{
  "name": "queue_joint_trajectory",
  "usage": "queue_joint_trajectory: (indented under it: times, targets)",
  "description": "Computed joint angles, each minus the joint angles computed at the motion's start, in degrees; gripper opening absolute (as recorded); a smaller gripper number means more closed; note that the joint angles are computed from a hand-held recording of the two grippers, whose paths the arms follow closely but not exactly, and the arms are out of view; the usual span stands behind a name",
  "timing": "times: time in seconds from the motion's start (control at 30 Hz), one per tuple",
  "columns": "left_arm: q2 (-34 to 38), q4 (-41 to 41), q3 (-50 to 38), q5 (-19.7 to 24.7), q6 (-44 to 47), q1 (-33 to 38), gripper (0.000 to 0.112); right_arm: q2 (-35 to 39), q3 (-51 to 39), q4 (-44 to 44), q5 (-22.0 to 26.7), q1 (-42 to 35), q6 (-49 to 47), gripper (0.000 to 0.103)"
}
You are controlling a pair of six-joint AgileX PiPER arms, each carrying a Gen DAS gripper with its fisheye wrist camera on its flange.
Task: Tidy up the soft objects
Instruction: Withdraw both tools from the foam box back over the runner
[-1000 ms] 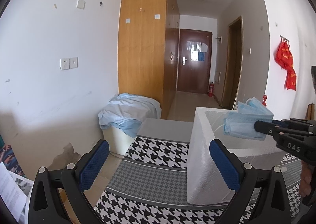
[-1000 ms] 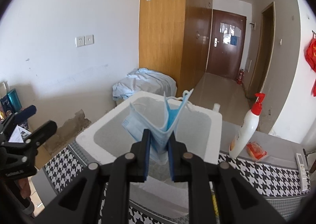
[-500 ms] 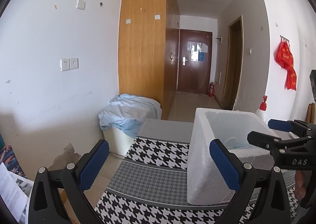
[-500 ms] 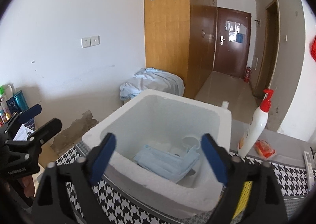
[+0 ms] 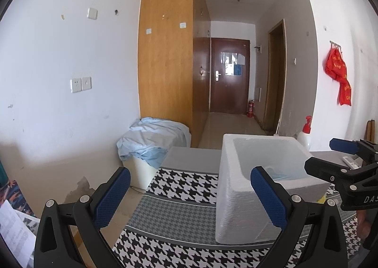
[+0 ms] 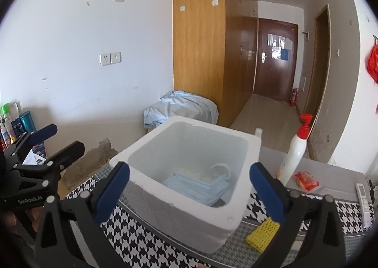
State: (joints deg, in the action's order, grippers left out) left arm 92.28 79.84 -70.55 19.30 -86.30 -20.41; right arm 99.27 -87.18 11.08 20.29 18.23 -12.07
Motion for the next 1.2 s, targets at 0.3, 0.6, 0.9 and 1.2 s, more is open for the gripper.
queue_joint_trajectory:
  times: [0.3, 0.6, 0.9, 1.2]
  targets:
    - [-1.7, 0.0, 0.5, 1.7, 0.6, -3.2, 0.102, -3.9, 4.4, 3.0, -2.1, -1.6, -3.2, 0.103]
    - [-3.1, 0.2, 1.1, 3.2, 0.4, -5.6, 0.102, -7.7, 9.1, 8.7, -4.3, -3.3, -8.9, 0.103]
    - [-3.7, 0.4, 1.1, 4.0, 0.6, -8.1, 0.102, -10.4, 12.9, 9.4, -6.7, -4.1, -9.6, 0.103]
    - [-3.3, 0.1, 0.5, 3.7, 0.7, -10.4, 0.102, -14.3, 17.7, 18.2, -8.3, -7.6, -18.0, 0.103]
